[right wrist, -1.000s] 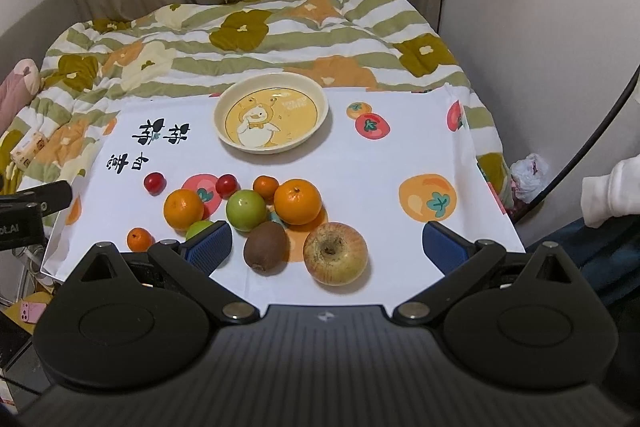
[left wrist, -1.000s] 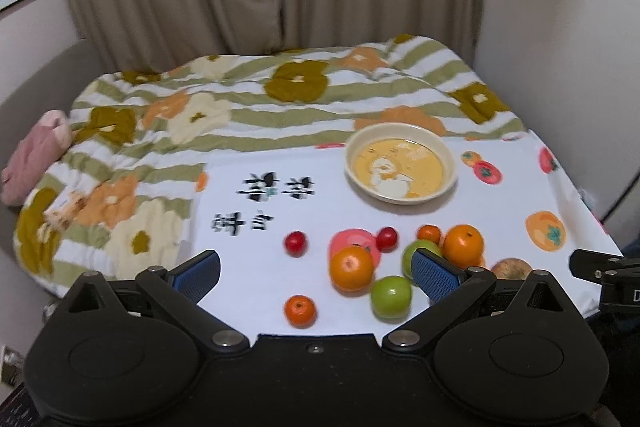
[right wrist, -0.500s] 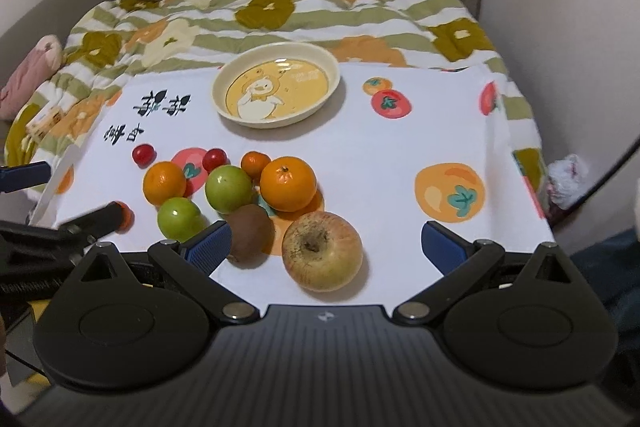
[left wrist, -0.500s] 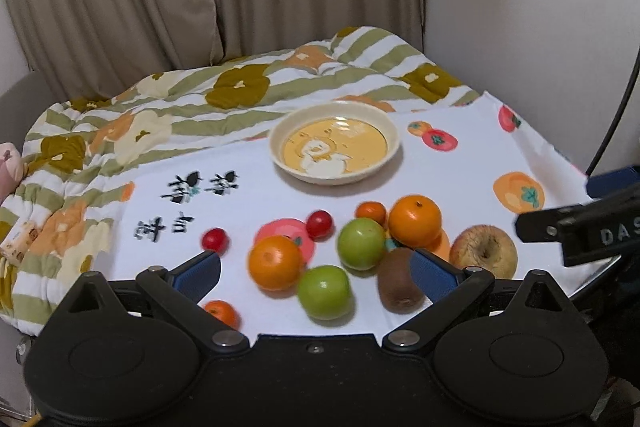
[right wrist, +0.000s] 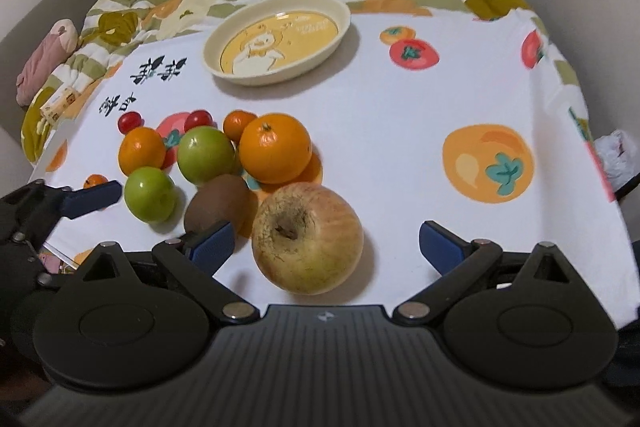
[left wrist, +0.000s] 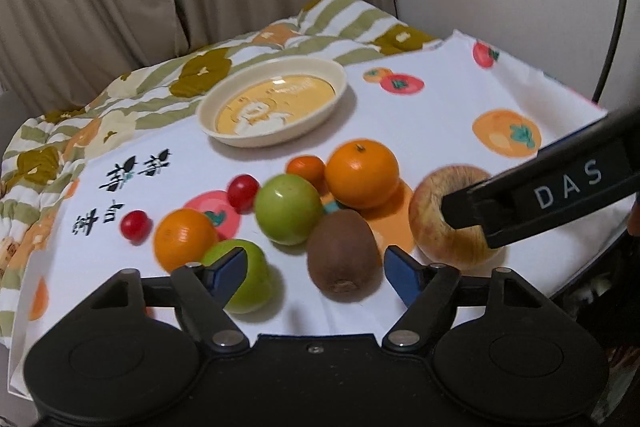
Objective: Organize fruits
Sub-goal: 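Grasp the brown kiwi with the left tool while the right tool grasps the red-yellow apple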
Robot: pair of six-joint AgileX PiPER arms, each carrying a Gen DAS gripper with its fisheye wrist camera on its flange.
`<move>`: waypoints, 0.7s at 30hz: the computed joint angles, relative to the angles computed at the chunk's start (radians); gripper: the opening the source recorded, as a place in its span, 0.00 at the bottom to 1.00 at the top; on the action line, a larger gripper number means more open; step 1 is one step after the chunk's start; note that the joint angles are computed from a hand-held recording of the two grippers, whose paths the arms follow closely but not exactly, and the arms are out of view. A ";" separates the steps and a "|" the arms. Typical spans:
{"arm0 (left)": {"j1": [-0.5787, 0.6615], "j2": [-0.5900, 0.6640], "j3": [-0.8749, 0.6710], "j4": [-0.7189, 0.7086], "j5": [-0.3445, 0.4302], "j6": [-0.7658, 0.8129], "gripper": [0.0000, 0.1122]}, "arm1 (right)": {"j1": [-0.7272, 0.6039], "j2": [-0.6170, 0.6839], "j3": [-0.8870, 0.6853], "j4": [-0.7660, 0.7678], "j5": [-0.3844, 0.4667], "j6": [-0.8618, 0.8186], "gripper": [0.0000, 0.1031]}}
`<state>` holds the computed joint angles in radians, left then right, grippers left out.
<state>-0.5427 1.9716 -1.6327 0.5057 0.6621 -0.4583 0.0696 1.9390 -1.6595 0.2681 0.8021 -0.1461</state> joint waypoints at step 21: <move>-0.020 0.178 -0.162 0.020 0.053 -0.012 0.51 | -0.016 0.137 -0.110 0.108 0.060 -0.086 1.00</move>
